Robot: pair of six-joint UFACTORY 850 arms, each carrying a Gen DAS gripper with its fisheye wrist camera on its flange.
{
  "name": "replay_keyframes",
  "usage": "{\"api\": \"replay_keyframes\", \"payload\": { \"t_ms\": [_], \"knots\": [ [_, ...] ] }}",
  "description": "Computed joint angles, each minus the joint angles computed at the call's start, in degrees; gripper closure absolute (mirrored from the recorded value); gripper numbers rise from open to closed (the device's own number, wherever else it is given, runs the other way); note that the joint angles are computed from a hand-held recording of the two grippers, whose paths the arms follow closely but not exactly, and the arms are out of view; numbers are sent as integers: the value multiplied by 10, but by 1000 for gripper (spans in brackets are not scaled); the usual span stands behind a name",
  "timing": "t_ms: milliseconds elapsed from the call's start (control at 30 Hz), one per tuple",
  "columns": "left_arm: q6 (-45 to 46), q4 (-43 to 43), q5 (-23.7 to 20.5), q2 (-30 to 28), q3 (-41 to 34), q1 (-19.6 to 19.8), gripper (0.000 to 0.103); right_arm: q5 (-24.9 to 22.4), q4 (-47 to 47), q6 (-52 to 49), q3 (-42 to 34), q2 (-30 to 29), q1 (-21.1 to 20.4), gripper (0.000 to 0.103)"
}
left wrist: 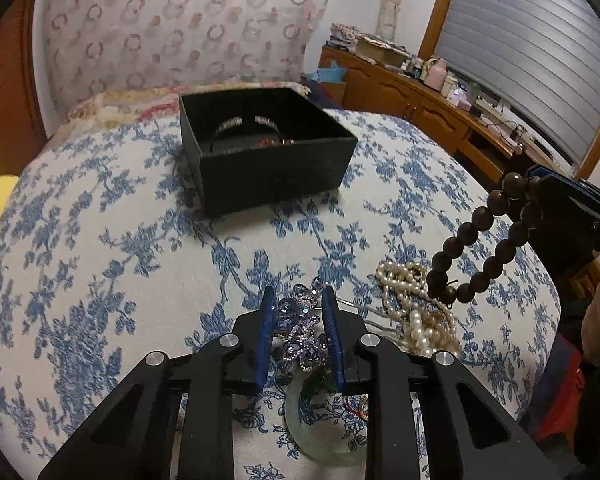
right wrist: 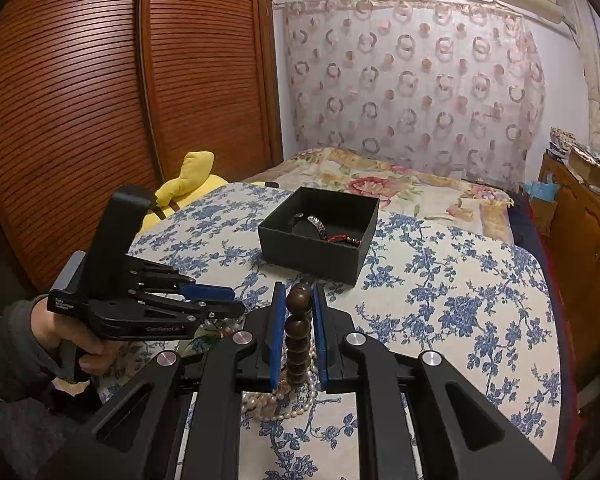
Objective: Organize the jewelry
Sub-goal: 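Grasp the silver pendant chain with the left tool while the right tool holds the beads, then lower both held items into the black box and open both tools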
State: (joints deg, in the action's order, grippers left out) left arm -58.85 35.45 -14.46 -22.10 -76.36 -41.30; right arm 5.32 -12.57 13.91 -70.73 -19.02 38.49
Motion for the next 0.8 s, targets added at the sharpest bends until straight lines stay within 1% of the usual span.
{"api": "replay_keyframes", "payload": {
  "t_ms": [200,300,400,467,500,700,800],
  "knots": [
    [-104,113,1,12,4,0,82,0,12,-17,-7,1,-1,88],
    [-159,184,-24,8,-7,-2,82,-1,30,-38,-11,0,0,88],
    [-183,223,-43,-2,-18,-1,82,-2,29,-36,-11,0,0,88],
    [-200,254,-76,-17,-33,-2,83,-5,11,-18,-14,-1,0,88],
    [-195,251,-82,-21,-37,0,84,-6,8,-15,-15,-2,0,88],
    [-204,256,-82,-19,-31,12,85,-7,13,-20,-17,-4,0,88],
    [-229,274,-75,-9,-23,16,85,-6,21,-28,-21,-7,-1,88]
  ]
}}
